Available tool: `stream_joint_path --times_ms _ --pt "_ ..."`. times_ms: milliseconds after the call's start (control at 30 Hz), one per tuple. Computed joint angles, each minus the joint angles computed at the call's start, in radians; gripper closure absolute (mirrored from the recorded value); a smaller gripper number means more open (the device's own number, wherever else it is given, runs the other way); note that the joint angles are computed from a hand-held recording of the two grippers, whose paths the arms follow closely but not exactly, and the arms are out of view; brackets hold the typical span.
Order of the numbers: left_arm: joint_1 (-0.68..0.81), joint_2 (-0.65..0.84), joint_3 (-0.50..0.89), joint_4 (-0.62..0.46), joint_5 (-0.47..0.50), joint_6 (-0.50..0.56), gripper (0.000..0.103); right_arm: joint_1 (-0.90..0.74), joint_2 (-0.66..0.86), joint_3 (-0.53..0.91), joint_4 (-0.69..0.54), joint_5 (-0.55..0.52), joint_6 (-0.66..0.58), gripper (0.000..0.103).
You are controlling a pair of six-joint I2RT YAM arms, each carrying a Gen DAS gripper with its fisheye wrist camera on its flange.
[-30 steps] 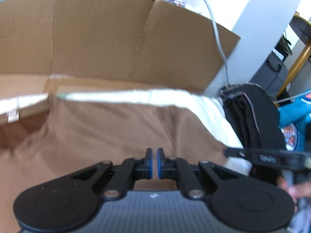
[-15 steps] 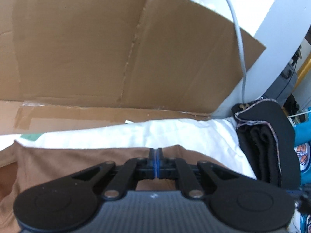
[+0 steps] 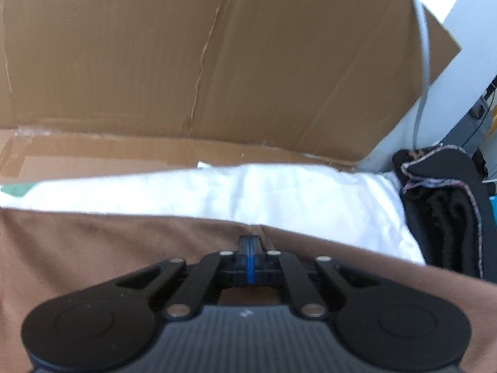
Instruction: Fold clothes
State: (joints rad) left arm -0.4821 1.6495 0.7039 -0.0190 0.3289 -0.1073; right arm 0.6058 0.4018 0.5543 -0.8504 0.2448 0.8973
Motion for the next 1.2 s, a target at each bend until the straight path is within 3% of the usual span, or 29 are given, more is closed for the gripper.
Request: stream_joint_path --times_ms 167,333,433,600,833,1033,1200 --pt "0.019 -0.050 -0.012 -0.032 0.002 0.025 0.103 -0.009 0.005 0.006 0.014 -0.005 -0.003 0.103" --pt "0.085 -0.097 -0.038 -0.011 0.088 -0.007 0.103 -0.026 0.013 0.007 0.033 -0.029 -0.004 0.103" --pt "0.090 -0.065 -0.026 0.018 0.120 -0.030 0.103 -0.010 0.031 0.013 0.056 -0.027 -0.001 0.103" --pt "0.047 0.020 -0.005 0.059 0.086 -0.044 0.103 0.014 0.096 0.020 0.122 -0.042 -0.009 0.103" --pt "0.053 0.080 -0.011 0.140 0.114 -0.071 0.102 0.053 0.223 0.004 0.279 -0.066 0.009 0.103" --pt "0.153 0.007 0.012 -0.015 0.188 0.006 0.101 0.088 0.346 0.014 0.397 -0.074 0.021 0.103" --pt "0.362 -0.170 -0.045 -0.174 0.269 0.118 0.094 0.117 0.439 0.021 0.467 -0.089 0.026 0.103"
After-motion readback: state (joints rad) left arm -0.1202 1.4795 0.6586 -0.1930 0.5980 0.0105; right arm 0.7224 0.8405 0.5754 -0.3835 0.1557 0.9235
